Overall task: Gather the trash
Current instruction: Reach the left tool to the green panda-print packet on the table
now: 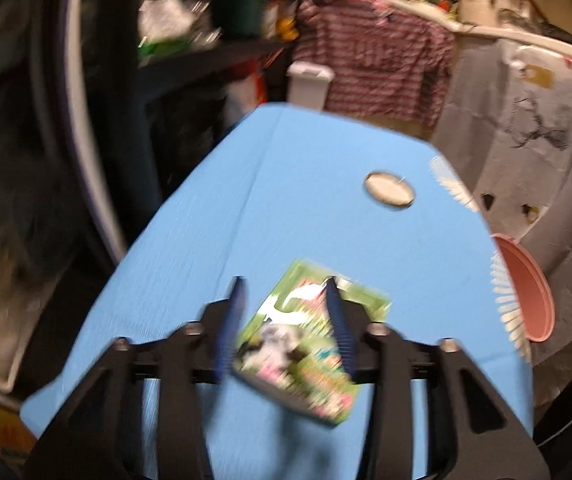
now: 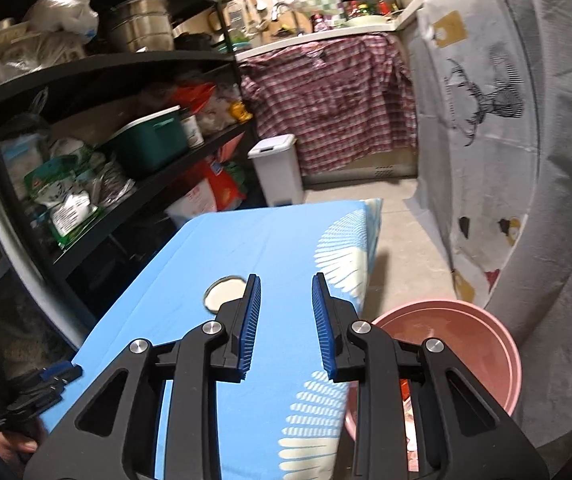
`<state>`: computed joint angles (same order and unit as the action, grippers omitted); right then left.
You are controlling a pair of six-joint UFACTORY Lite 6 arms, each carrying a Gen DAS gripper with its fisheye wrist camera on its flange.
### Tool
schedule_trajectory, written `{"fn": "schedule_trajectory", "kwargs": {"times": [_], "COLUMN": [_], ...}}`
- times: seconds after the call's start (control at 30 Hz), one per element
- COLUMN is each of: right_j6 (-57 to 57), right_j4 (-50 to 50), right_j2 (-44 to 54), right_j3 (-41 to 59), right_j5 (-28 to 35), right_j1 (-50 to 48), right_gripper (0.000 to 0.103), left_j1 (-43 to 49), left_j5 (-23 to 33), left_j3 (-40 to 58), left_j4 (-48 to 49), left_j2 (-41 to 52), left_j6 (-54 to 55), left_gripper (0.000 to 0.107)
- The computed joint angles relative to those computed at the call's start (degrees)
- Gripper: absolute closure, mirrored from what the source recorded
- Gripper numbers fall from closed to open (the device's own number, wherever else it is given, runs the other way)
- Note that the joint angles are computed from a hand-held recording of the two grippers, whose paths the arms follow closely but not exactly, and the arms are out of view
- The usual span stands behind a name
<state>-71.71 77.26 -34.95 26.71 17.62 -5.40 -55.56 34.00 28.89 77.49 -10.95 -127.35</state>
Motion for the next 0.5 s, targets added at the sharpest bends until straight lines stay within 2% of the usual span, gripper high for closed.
{"fn": "schedule_trajectory", "kwargs": {"times": [0.23,0.37,0.5], "right_j6": [2.44,4.58,6.24], "right_j4": [-2.24,-3.45,-4.85], "right_j2": [1.00,1.95,2.50], "right_j3": [0.32,0.83,0.97], "right_j5": [-0.06,-0.67,-2.82], "right_j1": [2.68,4.46,7.08], "right_gripper": [0.075,0.075,0.075], "left_j1": [2.58,4.67,2.48], "left_j5": [-6.29,-12.20,-12.99], "left_j3": [-4.00,-6.63,-7.18], "left_j4": [-0.30,5.54,12.10], "left_j2": [1.75,1.66,2.38], "left_j6": [-2.74,-9.69,-17.76], "left_gripper": [0.051,0.051,0.055]}}
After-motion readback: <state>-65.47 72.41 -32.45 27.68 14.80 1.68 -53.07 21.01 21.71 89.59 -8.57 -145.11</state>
